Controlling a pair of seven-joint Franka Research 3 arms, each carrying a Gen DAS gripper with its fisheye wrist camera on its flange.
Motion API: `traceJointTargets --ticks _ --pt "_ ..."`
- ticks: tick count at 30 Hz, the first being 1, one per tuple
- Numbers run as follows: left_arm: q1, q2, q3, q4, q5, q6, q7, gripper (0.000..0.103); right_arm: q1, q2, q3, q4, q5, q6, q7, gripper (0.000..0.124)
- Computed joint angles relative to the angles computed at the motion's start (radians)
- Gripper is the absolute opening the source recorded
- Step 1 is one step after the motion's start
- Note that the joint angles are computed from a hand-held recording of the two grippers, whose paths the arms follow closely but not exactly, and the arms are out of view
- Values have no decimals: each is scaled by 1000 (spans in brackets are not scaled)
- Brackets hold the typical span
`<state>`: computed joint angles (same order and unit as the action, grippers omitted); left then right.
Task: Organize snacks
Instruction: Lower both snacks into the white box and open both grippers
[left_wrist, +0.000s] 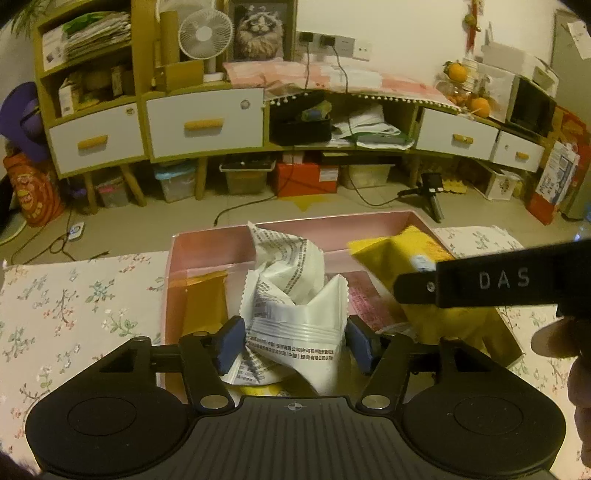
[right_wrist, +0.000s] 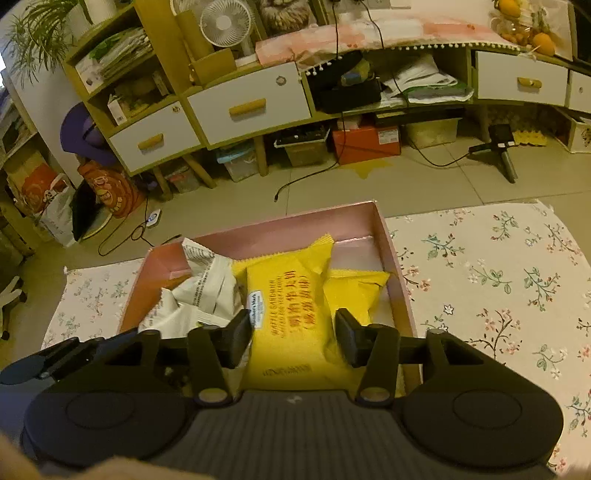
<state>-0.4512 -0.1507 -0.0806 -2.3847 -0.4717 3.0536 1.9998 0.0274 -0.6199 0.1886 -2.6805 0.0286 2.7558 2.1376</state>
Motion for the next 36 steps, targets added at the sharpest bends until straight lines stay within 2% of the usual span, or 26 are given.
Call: traceJointTargets --ticks 2,5,10,23,28,32,36 --pt "-22 -3 15 -2 -35 1 41 69 -11 -2 9 3 -9 -2 8 64" --pt "-8 -9 2 -3 -16 -9 22 80 -12 -8 10 6 -17 -10 11 69" --pt "-3 -32 -1 -19 8 -8 -1 86 -13 -29 14 5 -27 -27 14 76" --pt "-29 -155 42 -98 122 -39 -99 92 -3 -124 25 -9 -30 -97 35 88" --pt "-37 -224 58 -151 174 -65 -151 92 9 -183 32 -35 -24 -126 47 91" --pt "-43 -284 73 -194 211 -95 -187 97 18 -230 41 -52 -25 -169 54 99" --pt "-45 -346 86 -234 244 -132 -212 98 37 -282 39 -74 -11 -207 67 100"
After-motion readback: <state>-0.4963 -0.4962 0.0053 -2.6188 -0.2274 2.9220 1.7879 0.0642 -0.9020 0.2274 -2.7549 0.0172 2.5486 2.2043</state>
